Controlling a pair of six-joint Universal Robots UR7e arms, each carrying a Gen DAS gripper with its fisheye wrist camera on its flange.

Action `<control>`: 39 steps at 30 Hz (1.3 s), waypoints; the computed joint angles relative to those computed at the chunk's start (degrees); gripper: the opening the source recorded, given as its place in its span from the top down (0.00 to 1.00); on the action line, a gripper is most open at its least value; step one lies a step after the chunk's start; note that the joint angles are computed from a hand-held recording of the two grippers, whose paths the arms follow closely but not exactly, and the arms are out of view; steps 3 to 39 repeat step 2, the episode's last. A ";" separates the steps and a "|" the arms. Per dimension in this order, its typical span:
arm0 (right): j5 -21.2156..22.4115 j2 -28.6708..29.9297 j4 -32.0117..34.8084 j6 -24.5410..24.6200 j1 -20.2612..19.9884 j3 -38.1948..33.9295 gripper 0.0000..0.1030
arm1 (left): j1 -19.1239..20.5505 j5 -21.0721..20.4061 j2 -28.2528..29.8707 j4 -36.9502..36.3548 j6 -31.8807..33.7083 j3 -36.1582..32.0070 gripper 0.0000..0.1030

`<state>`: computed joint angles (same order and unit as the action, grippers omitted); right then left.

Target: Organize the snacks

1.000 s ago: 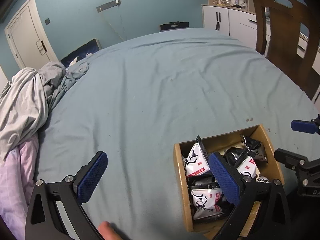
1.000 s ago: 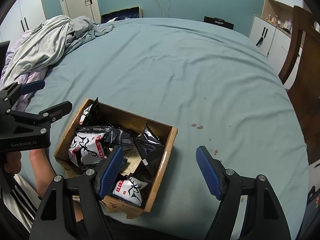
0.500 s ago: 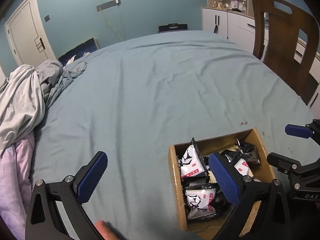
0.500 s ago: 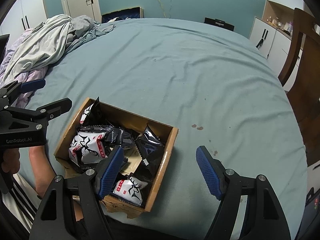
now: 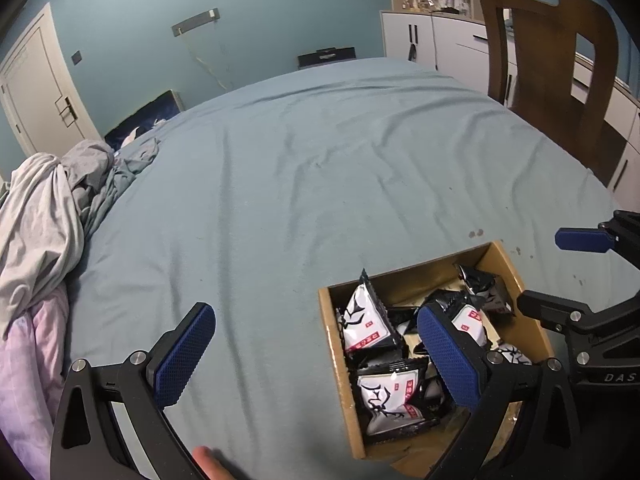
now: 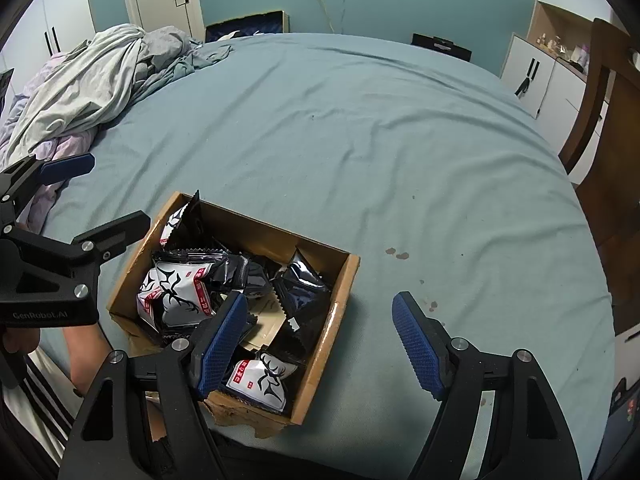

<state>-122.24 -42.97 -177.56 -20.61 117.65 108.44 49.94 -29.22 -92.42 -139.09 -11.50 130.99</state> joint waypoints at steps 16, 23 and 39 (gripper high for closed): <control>-0.08 0.09 0.56 0.18 -0.08 -0.30 0.28 | 0.11 -0.26 0.03 1.03 -0.62 -0.32 0.00; -0.08 0.09 0.56 0.18 -0.08 -0.30 0.28 | 0.11 -0.26 0.03 1.03 -0.62 -0.32 0.00; -0.08 0.09 0.56 0.18 -0.08 -0.30 0.28 | 0.11 -0.26 0.03 1.03 -0.62 -0.32 0.00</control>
